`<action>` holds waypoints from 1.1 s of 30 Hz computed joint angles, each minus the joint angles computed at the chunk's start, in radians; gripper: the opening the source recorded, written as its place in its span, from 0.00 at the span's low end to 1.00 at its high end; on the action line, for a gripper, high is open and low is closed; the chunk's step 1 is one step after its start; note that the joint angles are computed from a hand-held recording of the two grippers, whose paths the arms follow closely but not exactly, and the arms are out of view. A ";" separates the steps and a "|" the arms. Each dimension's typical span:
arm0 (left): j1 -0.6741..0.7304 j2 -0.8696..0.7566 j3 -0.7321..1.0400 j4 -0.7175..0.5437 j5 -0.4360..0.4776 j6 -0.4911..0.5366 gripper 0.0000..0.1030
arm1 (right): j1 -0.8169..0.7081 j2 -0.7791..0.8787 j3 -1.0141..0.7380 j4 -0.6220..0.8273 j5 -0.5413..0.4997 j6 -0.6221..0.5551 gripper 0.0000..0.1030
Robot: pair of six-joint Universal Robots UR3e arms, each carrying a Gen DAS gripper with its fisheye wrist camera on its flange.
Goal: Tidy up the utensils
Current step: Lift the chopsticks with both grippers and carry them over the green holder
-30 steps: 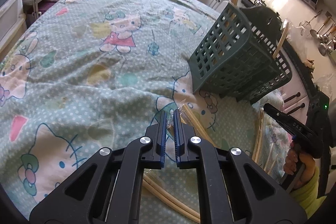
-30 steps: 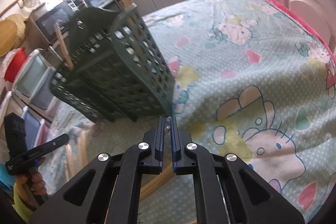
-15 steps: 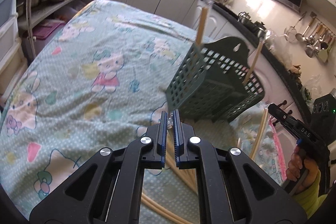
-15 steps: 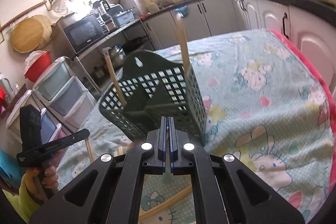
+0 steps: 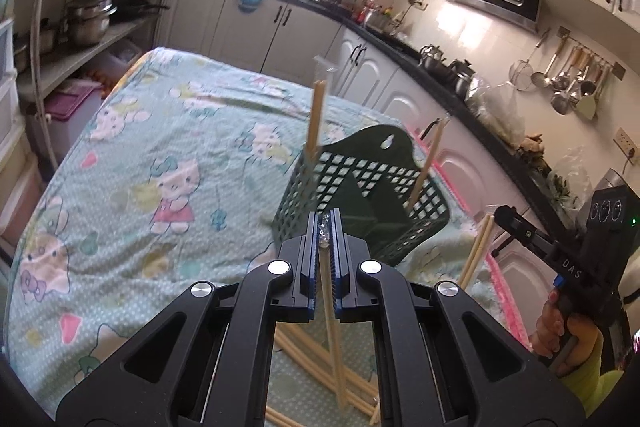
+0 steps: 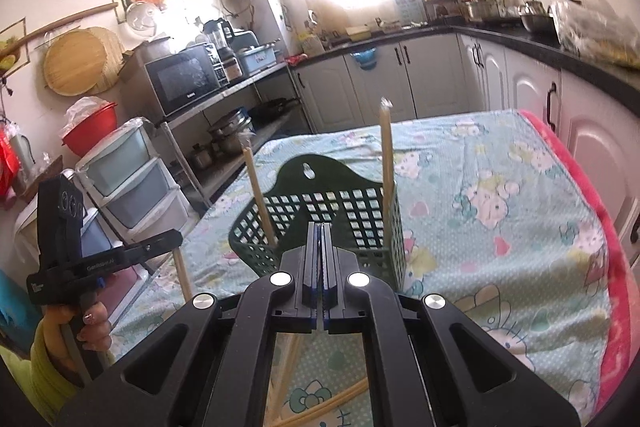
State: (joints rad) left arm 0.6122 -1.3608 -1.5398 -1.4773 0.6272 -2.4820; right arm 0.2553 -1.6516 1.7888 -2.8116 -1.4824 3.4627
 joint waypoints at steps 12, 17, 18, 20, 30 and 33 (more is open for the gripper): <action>-0.031 0.017 0.068 -0.061 -0.048 0.026 0.02 | 0.032 -0.026 -0.035 0.007 -0.036 -0.037 0.01; -0.047 0.013 0.109 -0.068 -0.065 0.022 0.02 | 0.048 -0.031 -0.049 0.004 -0.054 -0.042 0.01; -0.048 0.010 0.120 -0.072 -0.069 0.022 0.02 | 0.050 -0.032 -0.052 0.004 -0.055 -0.042 0.01; -0.054 0.002 0.142 -0.077 -0.077 0.019 0.02 | 0.055 -0.029 -0.062 0.003 -0.062 -0.047 0.01; -0.097 -0.053 0.270 -0.060 -0.114 -0.034 0.02 | 0.068 0.009 -0.156 0.014 -0.074 -0.076 0.01; -0.112 -0.071 0.310 -0.033 -0.125 -0.060 0.02 | 0.075 0.030 -0.203 0.023 -0.076 -0.086 0.01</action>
State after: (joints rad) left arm 0.5001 -1.4323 -1.2301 -1.5102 0.5020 -2.5424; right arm 0.3298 -1.6212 1.5858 -2.7887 -1.5581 3.3764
